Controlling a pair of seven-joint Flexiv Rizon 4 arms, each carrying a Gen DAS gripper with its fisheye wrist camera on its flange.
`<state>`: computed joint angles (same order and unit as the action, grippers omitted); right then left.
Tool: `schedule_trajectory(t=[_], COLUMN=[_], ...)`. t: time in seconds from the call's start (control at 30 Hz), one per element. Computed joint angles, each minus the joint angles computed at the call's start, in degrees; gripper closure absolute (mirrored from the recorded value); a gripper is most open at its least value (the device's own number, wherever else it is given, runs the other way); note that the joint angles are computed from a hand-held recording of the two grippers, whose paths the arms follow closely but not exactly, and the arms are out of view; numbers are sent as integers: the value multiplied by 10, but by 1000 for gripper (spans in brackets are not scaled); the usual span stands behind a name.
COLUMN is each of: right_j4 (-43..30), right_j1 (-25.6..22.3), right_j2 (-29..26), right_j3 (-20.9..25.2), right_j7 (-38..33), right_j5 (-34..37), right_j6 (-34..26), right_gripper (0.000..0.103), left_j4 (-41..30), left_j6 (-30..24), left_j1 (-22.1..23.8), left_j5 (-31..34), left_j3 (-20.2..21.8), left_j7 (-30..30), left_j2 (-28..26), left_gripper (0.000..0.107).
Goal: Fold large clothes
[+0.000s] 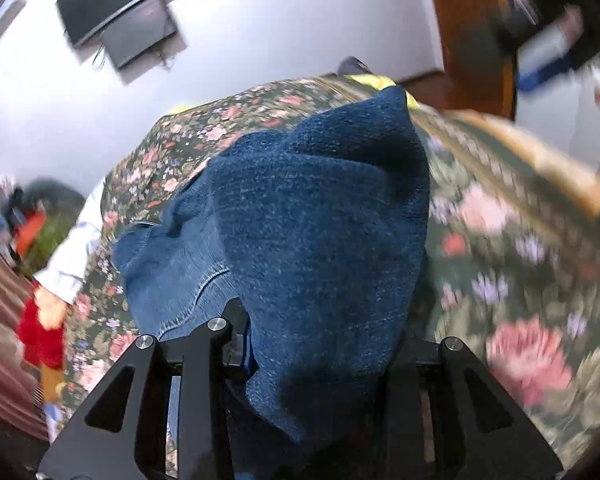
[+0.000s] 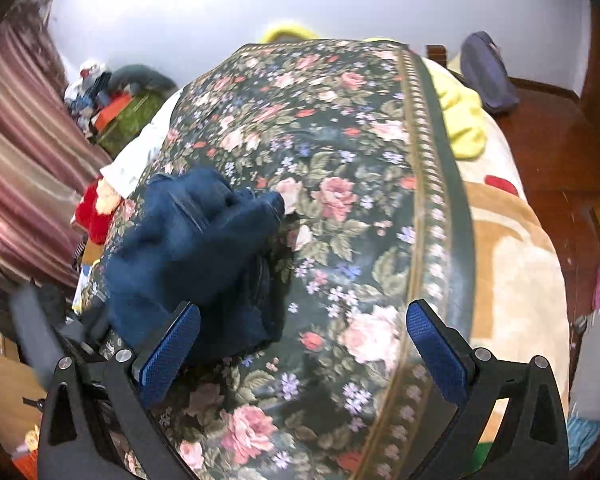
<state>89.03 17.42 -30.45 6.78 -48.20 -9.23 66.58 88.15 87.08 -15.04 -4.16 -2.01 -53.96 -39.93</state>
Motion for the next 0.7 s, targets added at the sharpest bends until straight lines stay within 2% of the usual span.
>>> schedule_trajectory(t=[0.03,0.1,0.2,0.27,0.33,0.4,0.47,0.57,0.63,0.7], right_j4=[6,7,6,-3,-23,-48,-75,-128,-172,-216], right_j1=[-1,-2,-1,3,7,6,13,31,37,43], right_j2=[4,5,6,-1,-9,-20,-32,-59,-84,-111], right_j3=[1,5,16,19,29,42,45,43,51,54], right_j7=[0,-6,-25,-36,-54,-75,-89,-106,-125,-140], right_j5=[1,3,5,6,10,21,25,20,26,33], right_j6=[2,0,-3,-2,1,1,-5,-25,-57,-99], right_gripper=[0,0,0,0,0,0,0,0,0,0], left_j4=[11,28,51,76,113,146,167,162,140,100], left_j6=[-1,-18,-43,-62,-71,-54,-32,-28,-26,-39], left_j1=[0,18,46,84,125,142,145,135,115,73], left_j5=[6,-2,-22,-53,-97,-130,-150,-163,-153,-127], left_j3=[3,-19,-48,-96,-145,-160,-158,-122,-78,-3], left_j7=[4,16,31,60,93,108,111,87,53,-18], left_j2=[6,21,46,68,95,122,137,146,136,114], left_gripper=[74,72,62,42,29,24,22,18,16,16])
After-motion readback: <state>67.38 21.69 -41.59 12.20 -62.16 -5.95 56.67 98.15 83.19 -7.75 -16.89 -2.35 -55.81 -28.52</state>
